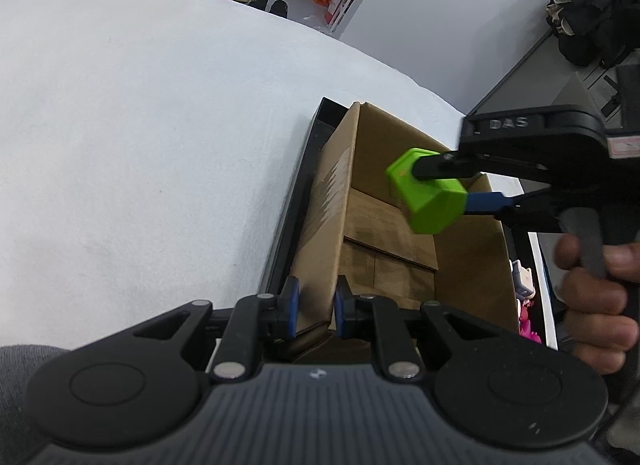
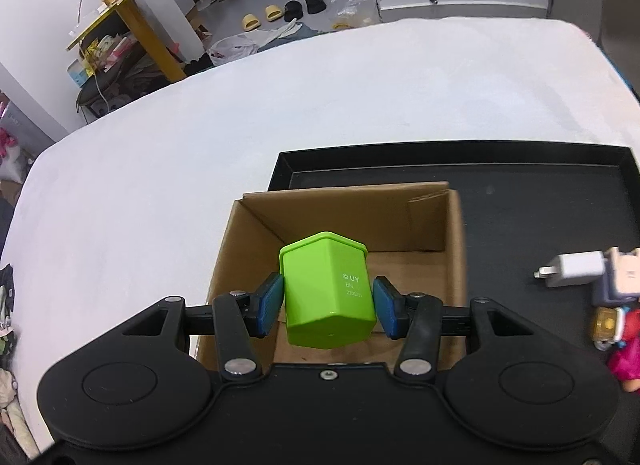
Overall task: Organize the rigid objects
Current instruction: 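Lift the green container with the right tool and carry it over the box, then lower the green container into the box and open the right tool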
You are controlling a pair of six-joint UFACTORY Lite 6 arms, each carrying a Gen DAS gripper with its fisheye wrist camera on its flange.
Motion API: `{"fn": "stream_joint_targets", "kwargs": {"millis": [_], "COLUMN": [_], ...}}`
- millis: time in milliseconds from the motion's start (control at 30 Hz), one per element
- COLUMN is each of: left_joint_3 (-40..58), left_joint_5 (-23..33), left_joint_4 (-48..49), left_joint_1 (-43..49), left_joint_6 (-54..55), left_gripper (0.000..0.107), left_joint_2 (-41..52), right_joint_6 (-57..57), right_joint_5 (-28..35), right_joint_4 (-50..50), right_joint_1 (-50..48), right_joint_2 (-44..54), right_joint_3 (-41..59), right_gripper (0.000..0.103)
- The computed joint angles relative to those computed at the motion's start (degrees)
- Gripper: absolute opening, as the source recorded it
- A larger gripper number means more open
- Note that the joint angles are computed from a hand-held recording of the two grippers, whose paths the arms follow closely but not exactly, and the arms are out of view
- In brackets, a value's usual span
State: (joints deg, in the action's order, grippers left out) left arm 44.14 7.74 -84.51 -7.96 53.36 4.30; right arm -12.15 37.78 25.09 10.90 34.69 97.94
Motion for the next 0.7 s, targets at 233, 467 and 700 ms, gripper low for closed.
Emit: {"fn": "stream_joint_targets", "kwargs": {"millis": [233,467,700], "left_joint_3": [-0.40,-0.16,1.54], "left_joint_5": [1.09,0.61,0.93], "left_joint_4": [-1.67,-1.37,7.52], "left_joint_1": [0.94,0.51,0.70], "left_joint_6": [1.23,0.62,-9.12], "left_gripper": [0.016,0.016,0.016], "left_joint_2": [-0.16,0.21,1.30], "right_joint_6": [2.71,4.47,0.28], "right_joint_5": [-2.38,-0.23,0.45], "right_joint_4": [-1.17,-2.13,0.08], "right_joint_1": [1.94,2.87,1.59], "right_joint_2": [4.70,11.27,5.52], "right_joint_3": [4.34,10.41,5.00], "right_gripper": [0.048,0.050,0.060]}}
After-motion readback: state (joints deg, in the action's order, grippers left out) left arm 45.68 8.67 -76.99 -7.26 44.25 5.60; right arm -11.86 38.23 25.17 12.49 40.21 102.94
